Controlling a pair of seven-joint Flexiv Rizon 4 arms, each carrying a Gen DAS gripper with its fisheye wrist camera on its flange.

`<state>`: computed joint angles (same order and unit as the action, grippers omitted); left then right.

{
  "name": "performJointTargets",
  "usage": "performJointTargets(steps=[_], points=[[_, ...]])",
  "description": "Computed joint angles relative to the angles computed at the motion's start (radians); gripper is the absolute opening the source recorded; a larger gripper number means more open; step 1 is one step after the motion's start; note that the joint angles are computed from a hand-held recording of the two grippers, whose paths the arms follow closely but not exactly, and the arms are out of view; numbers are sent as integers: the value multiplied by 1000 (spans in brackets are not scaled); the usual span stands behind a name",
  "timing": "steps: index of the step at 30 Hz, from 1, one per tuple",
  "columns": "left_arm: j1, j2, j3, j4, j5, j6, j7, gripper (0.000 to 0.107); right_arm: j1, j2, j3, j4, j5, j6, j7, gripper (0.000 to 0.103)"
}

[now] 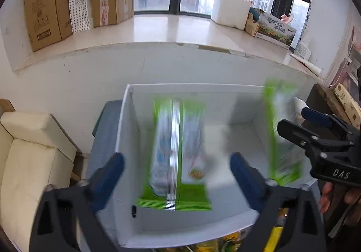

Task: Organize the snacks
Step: 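Carry the green packets into the white box with the right gripper and release, then move the right gripper over the yellow snack bag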

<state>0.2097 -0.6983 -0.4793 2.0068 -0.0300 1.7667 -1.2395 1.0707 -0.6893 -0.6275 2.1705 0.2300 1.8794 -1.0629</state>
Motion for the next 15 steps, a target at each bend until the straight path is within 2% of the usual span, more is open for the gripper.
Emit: performJointTargets(steps=[2,3,6,8,10,11,14,15], points=[[21,-8,-17,12,21,35,1,102,5,-1,2,15,9,17,-4,97],[34,-7,-28,17,29,33,0,102,8,-1,-1,17,14,17,-6,102],[71,8,-61,45,45,31,-8,102,32,7,-7,47,50,62,-16,103],[80,28,-63,74,61,53,-17,102,34,33,14,69,71,102,-41,103],[78,57,-48,111,80,84,-33,102,70,55,12,106,117,149,-77,103],[90,72,-55,136,96,99,-42,102,73,71,28,124,134,179,-95,103],[168,98,-108,229,187,182,-80,102,37,132,143,204,155,317,-142,103],[190,103,-119,266,223,221,-99,103,52,143,159,229,180,343,-159,103]])
